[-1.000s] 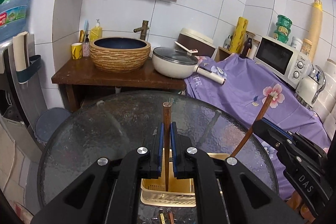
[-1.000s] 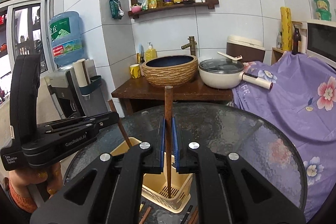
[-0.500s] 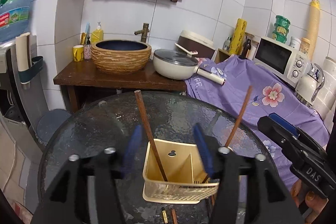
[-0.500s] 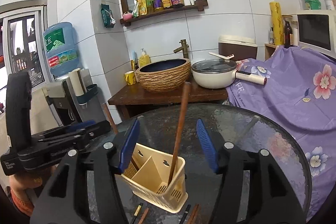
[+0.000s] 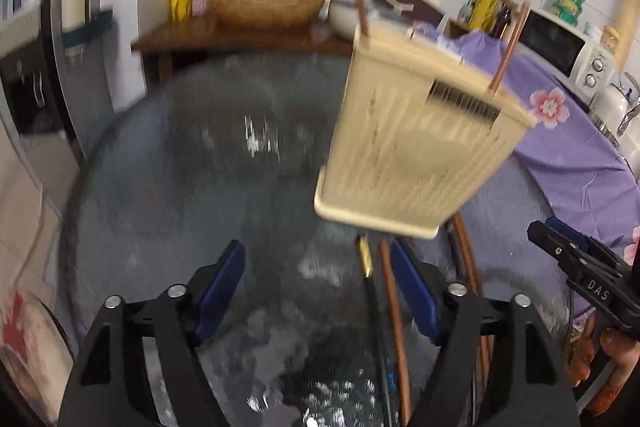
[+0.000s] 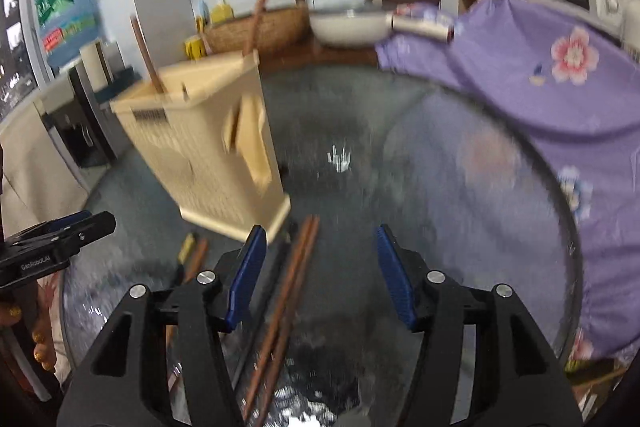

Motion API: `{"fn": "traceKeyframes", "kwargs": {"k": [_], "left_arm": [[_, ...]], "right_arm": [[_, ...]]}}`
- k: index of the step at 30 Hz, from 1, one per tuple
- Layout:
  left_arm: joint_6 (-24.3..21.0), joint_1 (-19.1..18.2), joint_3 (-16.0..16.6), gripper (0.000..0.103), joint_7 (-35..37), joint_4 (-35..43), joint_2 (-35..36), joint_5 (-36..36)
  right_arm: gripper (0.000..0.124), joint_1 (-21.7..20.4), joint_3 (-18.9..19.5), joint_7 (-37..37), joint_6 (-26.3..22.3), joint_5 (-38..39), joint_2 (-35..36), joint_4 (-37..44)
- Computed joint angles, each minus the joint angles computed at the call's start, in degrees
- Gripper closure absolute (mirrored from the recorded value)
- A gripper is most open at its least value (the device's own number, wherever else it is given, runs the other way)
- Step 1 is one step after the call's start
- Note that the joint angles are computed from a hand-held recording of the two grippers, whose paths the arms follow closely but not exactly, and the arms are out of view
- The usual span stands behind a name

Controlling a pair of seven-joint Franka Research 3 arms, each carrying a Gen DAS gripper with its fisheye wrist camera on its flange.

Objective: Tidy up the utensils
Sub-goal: 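Move both open tools back down to the remaining utensils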

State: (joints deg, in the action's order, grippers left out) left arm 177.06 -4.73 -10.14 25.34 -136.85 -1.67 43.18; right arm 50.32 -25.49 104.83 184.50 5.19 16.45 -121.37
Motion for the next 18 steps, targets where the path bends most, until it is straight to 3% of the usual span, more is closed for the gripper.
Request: {"fn": "traceKeyframes", "kwargs": {"k": [2, 4, 7, 11, 15, 18], "left_arm": [[-0.1, -0.9, 0.0, 0.044, 5.6, -1.1, 0.9, -6.6], [-0.1, -1.6, -0.1, 0.050, 9.0, -1.7, 1.7, -10.4], [0.1, -2.6, -0.3, 0.052, 12.0, -2.0, 2.2, -13.8], [-1.1, -3.9, -0.3, 0.056, 12.2, -0.8, 3.1, -12.5], [-2.0, -5.0, -0.3, 0.059, 11.8, -0.2, 3.9, -11.7], [-2.4, -5.7, 0.4, 0.061, 9.2, 0.3, 4.2, -8.6]], "right_arm": [[0.070, 0.5, -0.2, 0.5, -2.1, -0.5, 0.9, -0.5], [0.072, -3.5, 4.3, 0.2, -3.2, -0.8, 1.1, -0.7], [0.075, -4.2, 5.4, 2.1, -4.4, -2.7, 1.7, -0.9], [0.077, -5.4, 7.0, 4.2, -5.5, -5.4, 2.1, -0.6], [0.080, -3.3, 4.7, 8.6, -7.3, -9.9, 2.6, 0.3], [0.082, -4.9, 6.1, 10.0, -8.3, -11.7, 2.7, 0.9]]}}
